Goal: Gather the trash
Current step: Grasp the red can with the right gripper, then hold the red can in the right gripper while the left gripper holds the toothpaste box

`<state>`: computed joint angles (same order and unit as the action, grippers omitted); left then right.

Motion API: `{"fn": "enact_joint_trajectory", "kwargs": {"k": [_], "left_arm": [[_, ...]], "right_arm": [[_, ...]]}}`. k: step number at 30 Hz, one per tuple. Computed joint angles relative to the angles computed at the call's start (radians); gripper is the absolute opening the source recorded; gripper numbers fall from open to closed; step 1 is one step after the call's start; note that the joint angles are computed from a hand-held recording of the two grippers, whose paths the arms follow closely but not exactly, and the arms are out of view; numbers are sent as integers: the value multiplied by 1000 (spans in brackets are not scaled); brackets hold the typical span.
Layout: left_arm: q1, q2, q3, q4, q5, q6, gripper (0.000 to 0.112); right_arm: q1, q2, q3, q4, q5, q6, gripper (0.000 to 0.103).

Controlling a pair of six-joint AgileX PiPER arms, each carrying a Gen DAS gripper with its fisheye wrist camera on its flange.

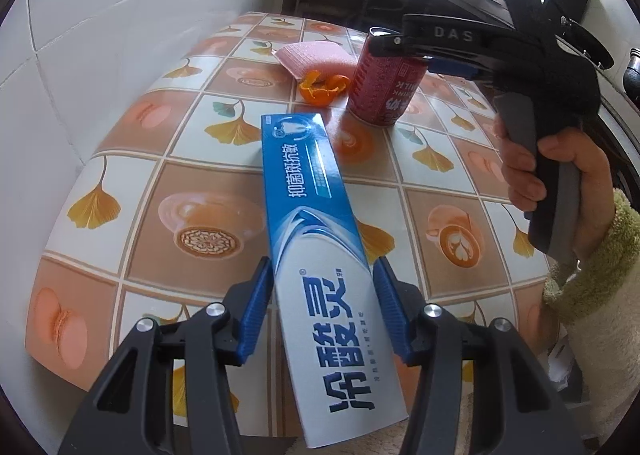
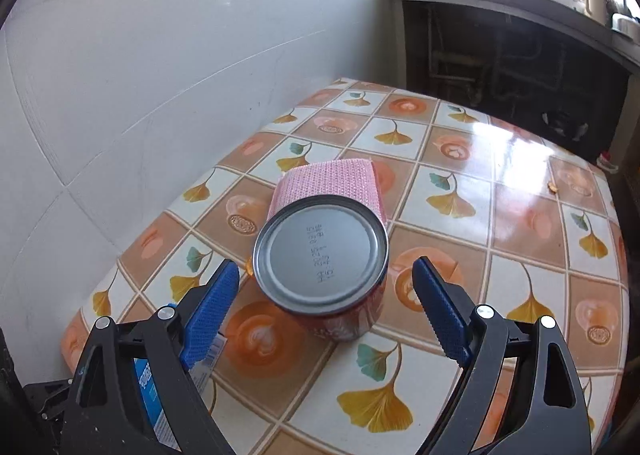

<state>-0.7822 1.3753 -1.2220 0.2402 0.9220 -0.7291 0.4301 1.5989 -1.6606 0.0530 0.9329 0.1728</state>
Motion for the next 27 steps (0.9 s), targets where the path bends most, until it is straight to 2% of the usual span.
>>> {"fn": "enact_joint_trajectory", "kwargs": {"k": [1, 2, 3, 8, 13, 22, 27], "left_arm": [[-2, -2, 1, -2, -2, 2, 50], [-5, -1, 1, -2, -5, 4, 50], [-8, -1, 0, -1, -8, 3, 50], [-7, 8, -5, -17, -24, 20, 50], [-24, 24, -26, -24, -34, 34, 50], [-85, 95, -97, -47, -50, 69, 49], [-108, 131, -135, -61, -60, 90, 49]], "right_arm": [[-4, 8, -6, 1, -2, -3, 76], [-2, 13, -10, -1, 0, 0, 66], [-4, 9, -10, 8, 8, -5, 63], [-14, -53, 55, -1, -4, 6, 63], [-70, -214, 197, 33, 15, -2, 63], [-127, -545, 397, -9, 139, 78, 63], [-117, -647, 447, -67, 203, 175, 63]]}}
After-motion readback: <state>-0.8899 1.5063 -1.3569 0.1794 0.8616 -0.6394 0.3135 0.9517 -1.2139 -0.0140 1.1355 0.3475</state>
